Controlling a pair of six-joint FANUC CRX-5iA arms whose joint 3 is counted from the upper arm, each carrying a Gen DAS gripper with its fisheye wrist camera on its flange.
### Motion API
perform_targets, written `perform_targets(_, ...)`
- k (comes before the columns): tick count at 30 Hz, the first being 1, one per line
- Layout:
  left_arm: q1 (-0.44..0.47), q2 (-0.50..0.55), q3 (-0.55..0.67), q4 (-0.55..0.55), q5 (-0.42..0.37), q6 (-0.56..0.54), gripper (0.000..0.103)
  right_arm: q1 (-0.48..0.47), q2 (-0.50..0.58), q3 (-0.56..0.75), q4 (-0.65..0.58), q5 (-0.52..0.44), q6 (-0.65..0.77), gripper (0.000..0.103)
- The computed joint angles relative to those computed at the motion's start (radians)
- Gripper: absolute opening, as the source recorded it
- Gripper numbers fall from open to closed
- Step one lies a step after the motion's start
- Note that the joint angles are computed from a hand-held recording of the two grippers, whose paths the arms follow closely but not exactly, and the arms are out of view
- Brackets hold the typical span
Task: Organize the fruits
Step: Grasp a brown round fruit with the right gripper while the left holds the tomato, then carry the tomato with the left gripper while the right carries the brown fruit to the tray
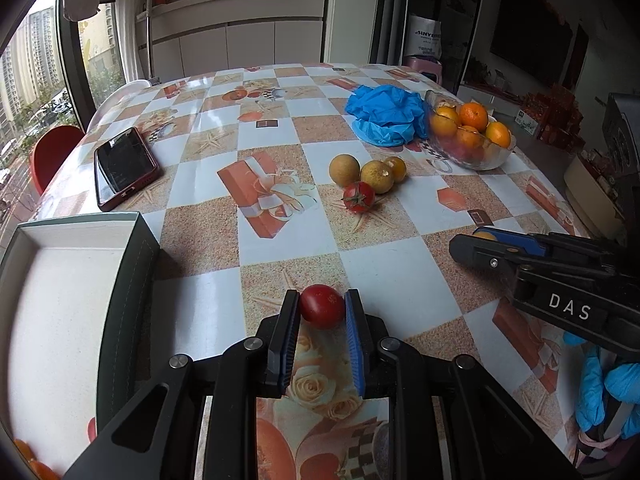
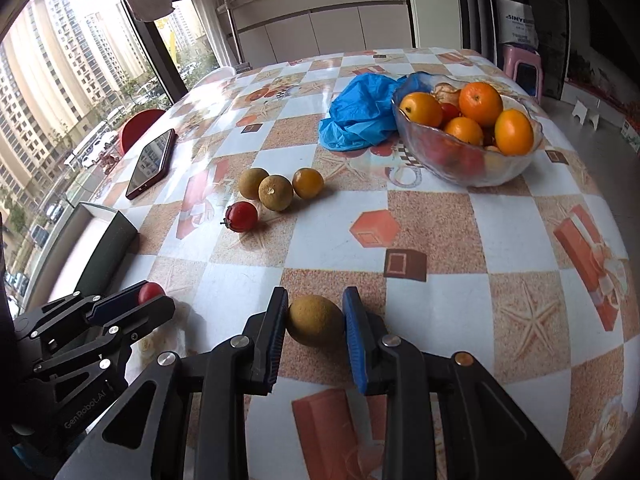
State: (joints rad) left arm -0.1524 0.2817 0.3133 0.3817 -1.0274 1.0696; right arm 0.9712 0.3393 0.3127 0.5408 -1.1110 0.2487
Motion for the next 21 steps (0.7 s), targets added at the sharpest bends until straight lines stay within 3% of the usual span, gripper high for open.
perform_targets(5,0.026,-0.055,-0.05,0.041,0.002,-0.012,0.024,0.024,-0.034,-0.035,-0.009,0.004,-0.053,0.031)
perform_targets(11,0.08,-0.129,-0.107,0.103,0.014,-0.067,0.024,0.059,-0.018,0.011,-0.005,-0.031,-0.054,0.031)
perform_targets(21,0.22,-0.225,-0.206,0.148,0.046,-0.106,0.024,0.108,0.124,0.268,-0.03,-0.098,0.065,0.031)
